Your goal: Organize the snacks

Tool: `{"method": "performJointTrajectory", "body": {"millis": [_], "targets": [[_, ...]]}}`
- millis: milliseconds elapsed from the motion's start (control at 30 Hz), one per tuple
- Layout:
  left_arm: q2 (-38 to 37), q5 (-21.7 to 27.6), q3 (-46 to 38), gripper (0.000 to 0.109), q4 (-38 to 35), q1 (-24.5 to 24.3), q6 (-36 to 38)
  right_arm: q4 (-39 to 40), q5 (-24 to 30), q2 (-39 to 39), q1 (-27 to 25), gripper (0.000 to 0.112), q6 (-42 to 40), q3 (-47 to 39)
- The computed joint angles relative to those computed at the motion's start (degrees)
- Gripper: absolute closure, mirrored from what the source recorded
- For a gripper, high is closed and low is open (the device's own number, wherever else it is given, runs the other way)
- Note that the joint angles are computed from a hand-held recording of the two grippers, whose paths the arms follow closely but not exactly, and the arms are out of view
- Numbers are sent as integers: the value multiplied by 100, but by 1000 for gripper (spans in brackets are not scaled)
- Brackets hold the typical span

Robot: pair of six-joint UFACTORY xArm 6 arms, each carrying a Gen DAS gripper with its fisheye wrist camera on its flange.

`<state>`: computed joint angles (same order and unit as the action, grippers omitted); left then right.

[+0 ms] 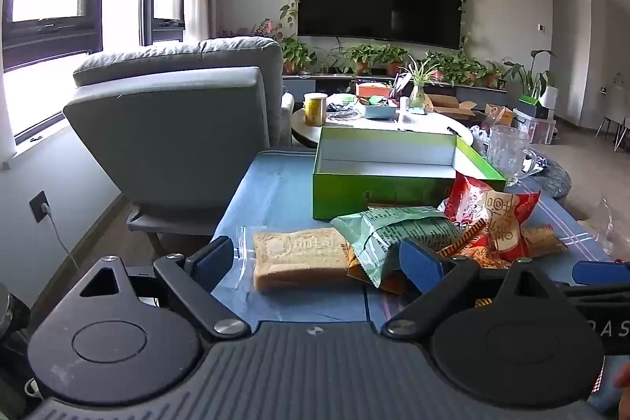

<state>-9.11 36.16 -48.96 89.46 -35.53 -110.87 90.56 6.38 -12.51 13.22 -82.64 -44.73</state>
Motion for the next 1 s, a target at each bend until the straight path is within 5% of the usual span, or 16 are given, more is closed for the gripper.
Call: {"method": "performJointTrajectory", "body": {"millis": [1000], "targets": [[23,-231,28,18,132,86,-39,-292,299,75,-194,32,492,-8]]}}
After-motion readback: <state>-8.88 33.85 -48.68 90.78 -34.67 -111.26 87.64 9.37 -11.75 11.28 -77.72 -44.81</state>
